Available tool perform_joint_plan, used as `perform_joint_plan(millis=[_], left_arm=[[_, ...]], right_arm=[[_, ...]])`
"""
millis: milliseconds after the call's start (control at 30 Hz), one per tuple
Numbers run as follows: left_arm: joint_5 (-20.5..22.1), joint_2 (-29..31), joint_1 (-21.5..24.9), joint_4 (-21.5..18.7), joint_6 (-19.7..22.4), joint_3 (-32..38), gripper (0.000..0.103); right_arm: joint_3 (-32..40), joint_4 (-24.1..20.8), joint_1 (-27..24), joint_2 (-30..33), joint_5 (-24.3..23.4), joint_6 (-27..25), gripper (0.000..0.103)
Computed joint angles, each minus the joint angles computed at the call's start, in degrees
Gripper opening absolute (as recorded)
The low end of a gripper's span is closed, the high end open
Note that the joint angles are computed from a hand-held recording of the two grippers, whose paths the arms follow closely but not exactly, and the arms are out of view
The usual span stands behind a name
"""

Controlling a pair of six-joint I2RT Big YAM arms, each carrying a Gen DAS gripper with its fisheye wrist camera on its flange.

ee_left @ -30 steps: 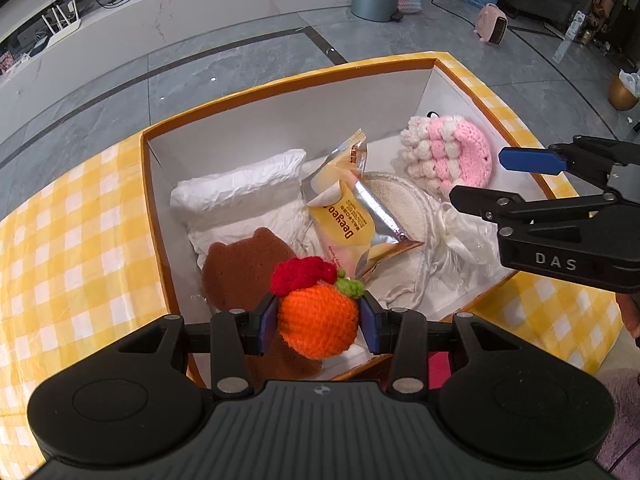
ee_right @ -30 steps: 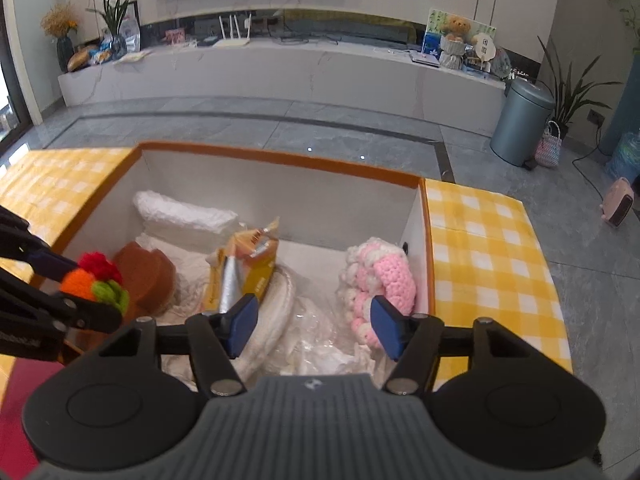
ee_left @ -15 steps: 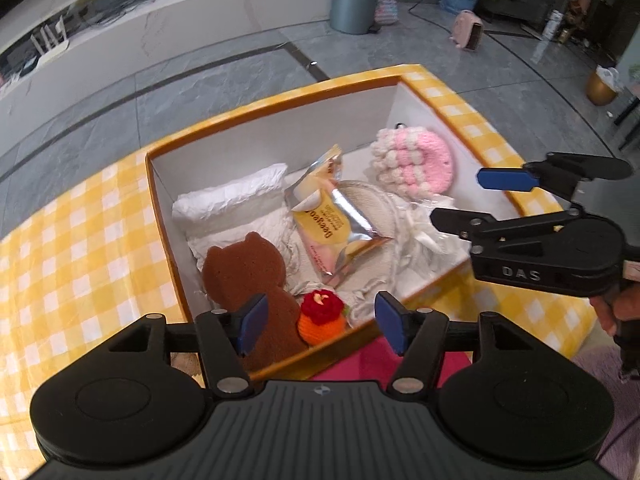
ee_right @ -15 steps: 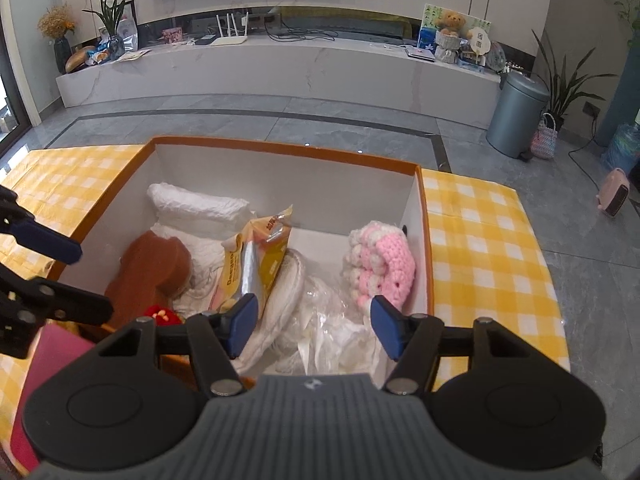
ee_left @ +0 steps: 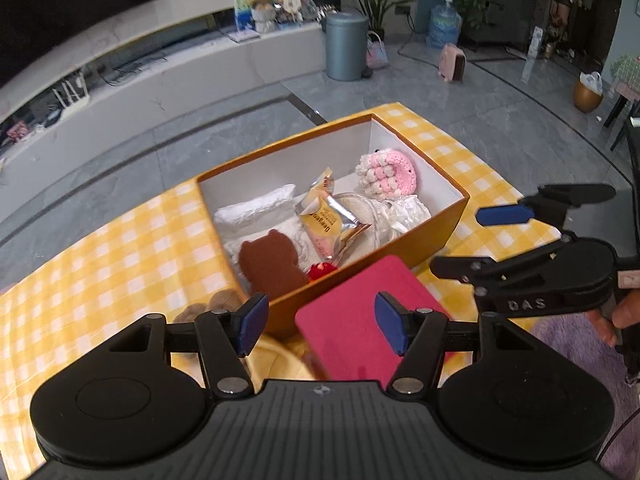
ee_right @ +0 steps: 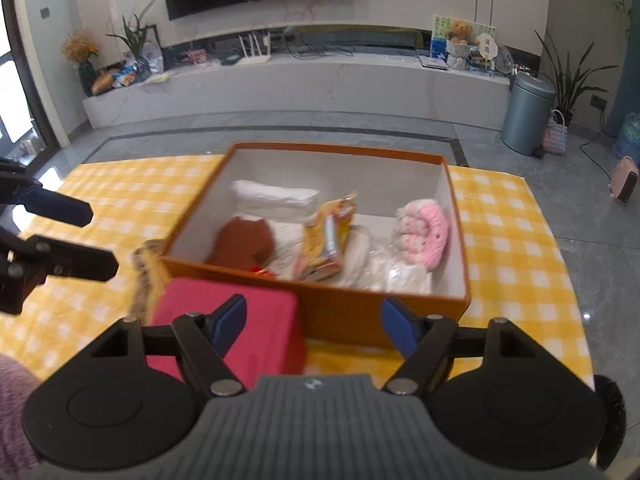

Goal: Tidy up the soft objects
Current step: 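Withdraw both tools from the box back toward the brown yarn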

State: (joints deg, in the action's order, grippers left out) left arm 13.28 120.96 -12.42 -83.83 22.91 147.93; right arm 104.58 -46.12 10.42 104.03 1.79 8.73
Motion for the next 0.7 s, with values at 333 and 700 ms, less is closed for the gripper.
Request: perform_joint_plan(millis=[333, 700], left_arm=[[-0.34, -19.26, 4.46, 15.5, 1.0, -29.59, 0.072], [-1.01, -29.96, 10.36, 24.91, -3.54, -47.55, 0.071]], right_arm=[[-16.59, 10.87, 5.27, -10.77, 2.01, 7.73, 0.085], [-26.56, 18.77, 11.25, -14.17, 9.3, 12.09, 0.084]])
